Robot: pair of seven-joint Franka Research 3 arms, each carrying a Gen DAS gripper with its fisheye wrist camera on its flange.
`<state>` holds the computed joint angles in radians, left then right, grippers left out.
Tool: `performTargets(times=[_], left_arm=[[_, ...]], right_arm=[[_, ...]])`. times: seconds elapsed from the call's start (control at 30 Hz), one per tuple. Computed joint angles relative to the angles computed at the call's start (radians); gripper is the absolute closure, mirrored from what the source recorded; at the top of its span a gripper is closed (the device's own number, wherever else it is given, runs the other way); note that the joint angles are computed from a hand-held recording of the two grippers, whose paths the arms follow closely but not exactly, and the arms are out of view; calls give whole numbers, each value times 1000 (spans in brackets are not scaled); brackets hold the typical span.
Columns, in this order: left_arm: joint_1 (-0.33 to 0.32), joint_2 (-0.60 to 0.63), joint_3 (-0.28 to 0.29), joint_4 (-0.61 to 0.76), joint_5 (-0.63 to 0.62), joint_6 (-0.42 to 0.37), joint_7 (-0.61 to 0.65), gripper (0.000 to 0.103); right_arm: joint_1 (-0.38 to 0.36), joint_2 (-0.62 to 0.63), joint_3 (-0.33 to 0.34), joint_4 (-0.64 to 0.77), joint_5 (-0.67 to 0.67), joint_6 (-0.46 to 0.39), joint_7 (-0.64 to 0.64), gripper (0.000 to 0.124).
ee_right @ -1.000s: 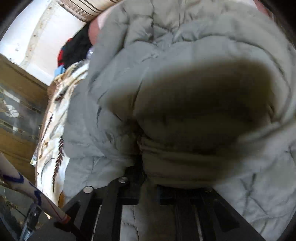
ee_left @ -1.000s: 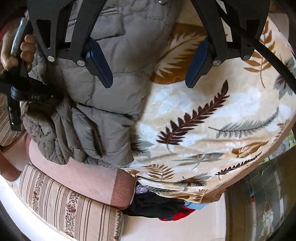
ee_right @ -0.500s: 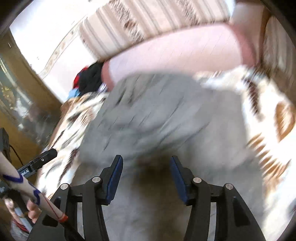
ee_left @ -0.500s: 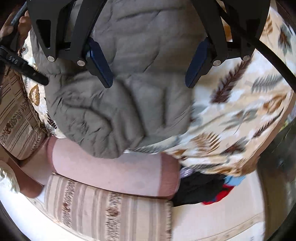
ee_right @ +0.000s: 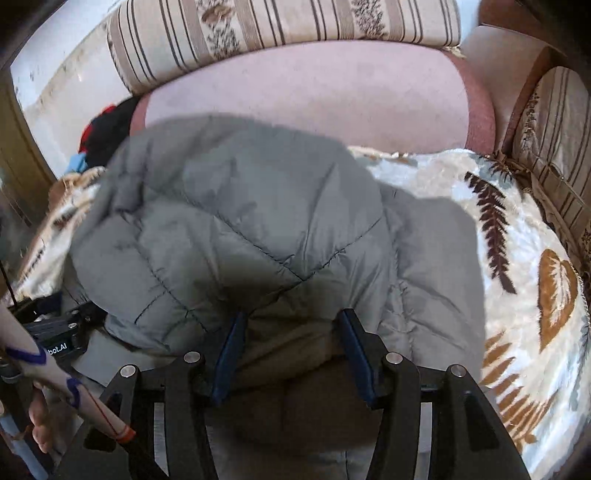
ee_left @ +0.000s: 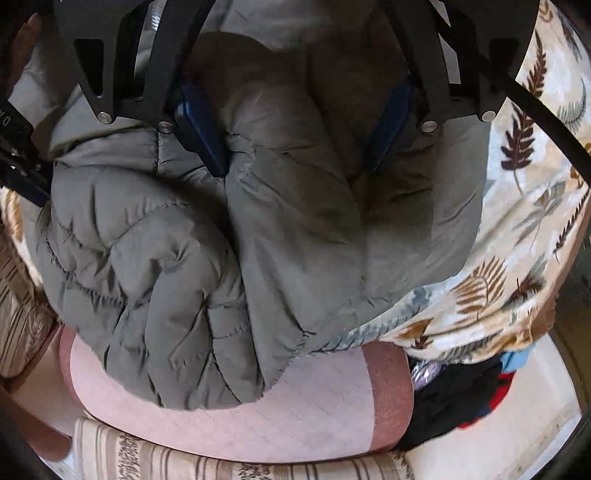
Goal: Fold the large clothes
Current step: 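Fold the held hood down onto the jacket body with the right tool, release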
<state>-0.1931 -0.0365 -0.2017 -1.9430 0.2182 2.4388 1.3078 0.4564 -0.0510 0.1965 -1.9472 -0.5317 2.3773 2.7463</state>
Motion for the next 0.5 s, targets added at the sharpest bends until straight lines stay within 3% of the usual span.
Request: performTargets(times=[0.17, 0.27, 0.37, 0.5], left_arm=[[-8, -7, -16, -25, 146, 29, -95, 24], [-9, -32, -5, -27, 81, 11, -48, 26], [-7, -111, 11, -78, -9, 24, 2, 27], [7, -245, 19, -187, 1, 53, -8, 27]], right_arm=[[15, 48, -3, 48, -35, -58, -9, 65], [33, 41, -5, 66, -45, -101, -27, 65], [47, -24, 18, 43, -119, -114, 45, 65], [54, -50, 68, 52, -200, -122, 95, 65]])
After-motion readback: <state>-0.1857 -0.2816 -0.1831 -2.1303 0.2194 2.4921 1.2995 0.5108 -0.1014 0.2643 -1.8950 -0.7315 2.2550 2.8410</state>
